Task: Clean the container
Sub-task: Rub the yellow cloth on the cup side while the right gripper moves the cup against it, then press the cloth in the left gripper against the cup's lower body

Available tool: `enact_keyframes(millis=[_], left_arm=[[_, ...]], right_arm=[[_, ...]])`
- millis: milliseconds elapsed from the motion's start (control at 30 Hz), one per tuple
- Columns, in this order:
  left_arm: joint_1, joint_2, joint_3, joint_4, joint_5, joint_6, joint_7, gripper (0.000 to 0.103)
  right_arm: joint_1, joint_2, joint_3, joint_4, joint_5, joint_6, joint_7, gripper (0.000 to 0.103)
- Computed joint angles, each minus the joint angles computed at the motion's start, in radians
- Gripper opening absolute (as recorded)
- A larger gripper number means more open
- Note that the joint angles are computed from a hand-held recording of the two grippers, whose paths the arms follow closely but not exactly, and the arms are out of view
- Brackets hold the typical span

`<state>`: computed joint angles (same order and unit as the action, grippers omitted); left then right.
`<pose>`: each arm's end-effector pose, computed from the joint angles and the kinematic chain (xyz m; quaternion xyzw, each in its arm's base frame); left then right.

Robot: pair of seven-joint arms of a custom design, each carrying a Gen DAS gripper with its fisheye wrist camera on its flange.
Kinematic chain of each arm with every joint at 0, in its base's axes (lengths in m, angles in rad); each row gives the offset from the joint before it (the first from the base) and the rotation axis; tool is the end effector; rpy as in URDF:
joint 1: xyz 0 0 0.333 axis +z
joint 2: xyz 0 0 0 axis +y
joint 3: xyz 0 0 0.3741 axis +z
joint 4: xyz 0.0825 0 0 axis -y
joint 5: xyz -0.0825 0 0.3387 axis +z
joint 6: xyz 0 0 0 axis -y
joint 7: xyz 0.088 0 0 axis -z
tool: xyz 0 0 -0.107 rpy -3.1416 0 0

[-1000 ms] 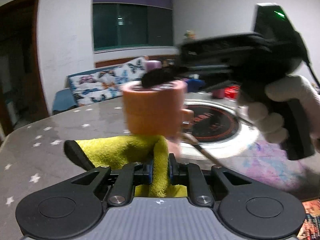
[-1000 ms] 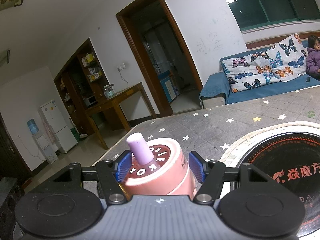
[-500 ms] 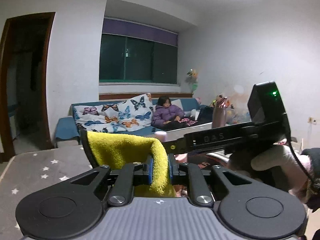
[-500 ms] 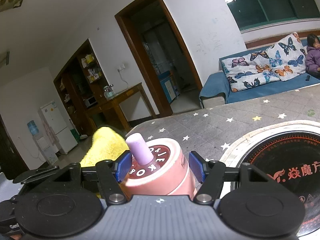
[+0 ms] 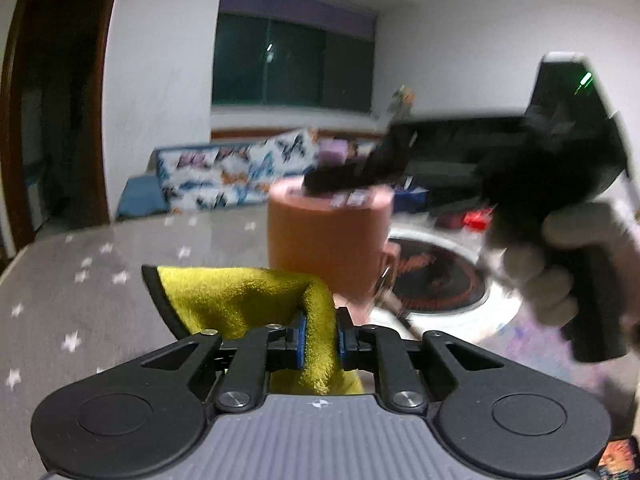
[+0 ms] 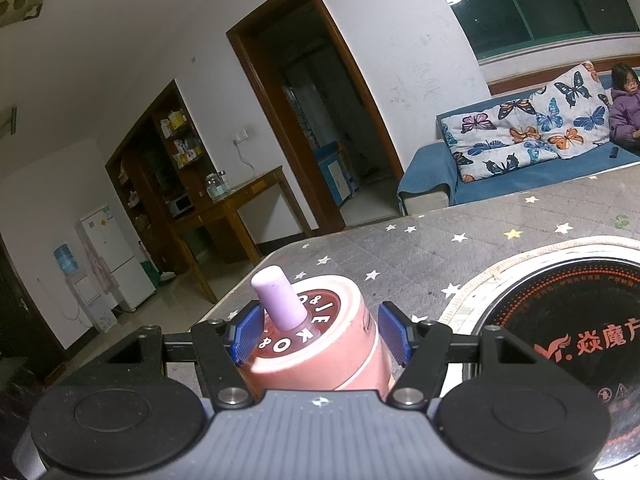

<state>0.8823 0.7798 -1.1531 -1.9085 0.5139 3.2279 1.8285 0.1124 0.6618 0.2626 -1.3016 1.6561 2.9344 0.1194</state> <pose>0.6576 -0.0235 0.4814 -0.4102 0.7402 -0.4792 0.2328 0.7377 0.1536 0.4725 -0.6119 0.5277 -0.1540 0.5687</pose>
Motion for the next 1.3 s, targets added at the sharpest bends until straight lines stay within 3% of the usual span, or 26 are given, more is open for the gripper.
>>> enact_keyframes(millis=[100, 367, 467, 767, 867, 1100, 1300], left_arm=[[-0.017, -0.013, 0.023, 0.007, -0.018, 0.000, -0.023, 0.016], [0.063, 0.031, -0.071, 0.011, 0.081, 0.091, -0.065, 0.016], [0.073, 0.061, -0.104, 0.039, 0.132, 0.085, -0.083, 0.016], [0.022, 0.027, -0.018, 0.033, 0.121, 0.077, -0.172, 0.016], [-0.009, -0.032, 0.050, 0.002, 0.122, 0.100, -0.214, 0.016], [-0.071, -0.103, 0.148, -0.030, 0.151, 0.137, -0.339, 0.016], [-0.064, -0.098, 0.134, -0.013, 0.174, 0.095, -0.361, 0.016]], right_arm=[[0.000, -0.002, 0.001, -0.003, 0.003, 0.000, -0.006, 0.065], [-0.004, 0.002, -0.001, 0.000, -0.004, -0.012, 0.006, 0.065], [-0.005, 0.003, -0.001, 0.002, -0.015, -0.012, 0.019, 0.065], [-0.024, 0.011, 0.009, 0.008, -0.102, -0.040, 0.109, 0.065], [-0.038, 0.011, 0.024, 0.003, -0.114, -0.051, 0.106, 0.066], [-0.056, 0.005, 0.034, -0.012, -0.091, -0.071, 0.088, 0.066], [-0.040, -0.002, 0.022, -0.016, -0.103, -0.053, 0.063, 0.066]])
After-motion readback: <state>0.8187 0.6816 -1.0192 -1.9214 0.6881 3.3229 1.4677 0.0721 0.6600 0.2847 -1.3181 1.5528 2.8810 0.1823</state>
